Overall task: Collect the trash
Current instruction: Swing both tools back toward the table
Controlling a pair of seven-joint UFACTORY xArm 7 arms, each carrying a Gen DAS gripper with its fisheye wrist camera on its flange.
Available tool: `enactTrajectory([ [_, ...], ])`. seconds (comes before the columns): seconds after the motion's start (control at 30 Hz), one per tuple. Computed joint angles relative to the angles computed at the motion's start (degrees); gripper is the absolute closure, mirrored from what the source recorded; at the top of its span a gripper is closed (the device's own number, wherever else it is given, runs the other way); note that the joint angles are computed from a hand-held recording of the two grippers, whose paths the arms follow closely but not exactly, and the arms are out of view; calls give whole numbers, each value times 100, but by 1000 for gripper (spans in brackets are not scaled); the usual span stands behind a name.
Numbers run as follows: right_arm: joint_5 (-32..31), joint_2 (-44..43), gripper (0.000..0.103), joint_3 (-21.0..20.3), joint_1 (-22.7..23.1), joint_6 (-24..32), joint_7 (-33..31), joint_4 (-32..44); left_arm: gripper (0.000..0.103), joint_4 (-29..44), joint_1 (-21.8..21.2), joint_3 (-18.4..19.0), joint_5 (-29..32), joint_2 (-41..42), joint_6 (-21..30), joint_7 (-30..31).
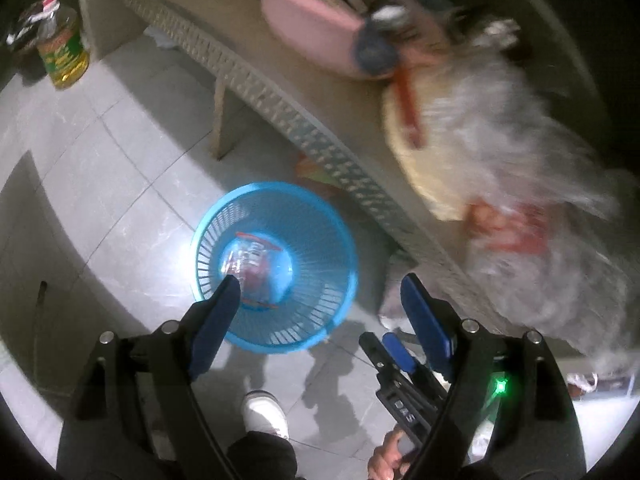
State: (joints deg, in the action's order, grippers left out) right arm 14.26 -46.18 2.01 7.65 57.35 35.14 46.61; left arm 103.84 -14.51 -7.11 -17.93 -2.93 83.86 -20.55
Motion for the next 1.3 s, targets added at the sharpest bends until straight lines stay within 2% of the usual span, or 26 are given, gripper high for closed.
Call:
enactTrajectory([
  [0.17, -221, -616, 47, 83, -25, 1026, 70, 300, 25, 302, 2, 56, 43, -809, 554, 301],
  [0.3, -426, -862, 30, 255, -22, 1757, 34, 895, 20, 55, 7, 171, -3, -1982, 750, 492],
  [0.37, -512, -822, 26, 380, -20, 2137, 34, 1369, 19, -96, 0, 202, 73, -2492, 863, 617],
  [0.47, -458, -600, 21, 504, 29, 2457, 62, 2018, 19, -308, 106, 202, 337, -3225, 1099, 680],
  [0.6, -771, -192, 10, 1001, -36, 2794, 63, 3101, 19, -420, 386, 362, 762, -4059, 1349, 775],
  [0.63, -879, -60, 6, 1177, -41, 2810, 1, 3410, 19, -448, 480, 408, 877, -4248, 1388, 807],
  [0.77, -1342, 617, 6, 1989, -143, 3053, -224, 4633, 19, -467, 893, 773, 1393, -4904, 1559, 994],
  [0.87, -1620, 1099, 6, 2625, -130, 3041, -551, 5343, 19, -390, 1189, 1169, 1791, -5154, 1763, 1162],
  [1.03, -2190, 1776, 7, 3905, -433, 2890, -1013, 6404, 19, -257, 1616, 1909, 2456, -5366, 2002, 1431],
  [1.17, -1849, 2058, 7, 4250, -315, 2384, -1145, 6644, 19, -479, 1974, 2544, 3328, -5442, 1668, 1959],
  [1.3, -1882, 2512, 7, 4947, -451, 2470, -997, 7083, 21, -1085, 2269, 2920, 4377, -5299, 1141, 3162],
])
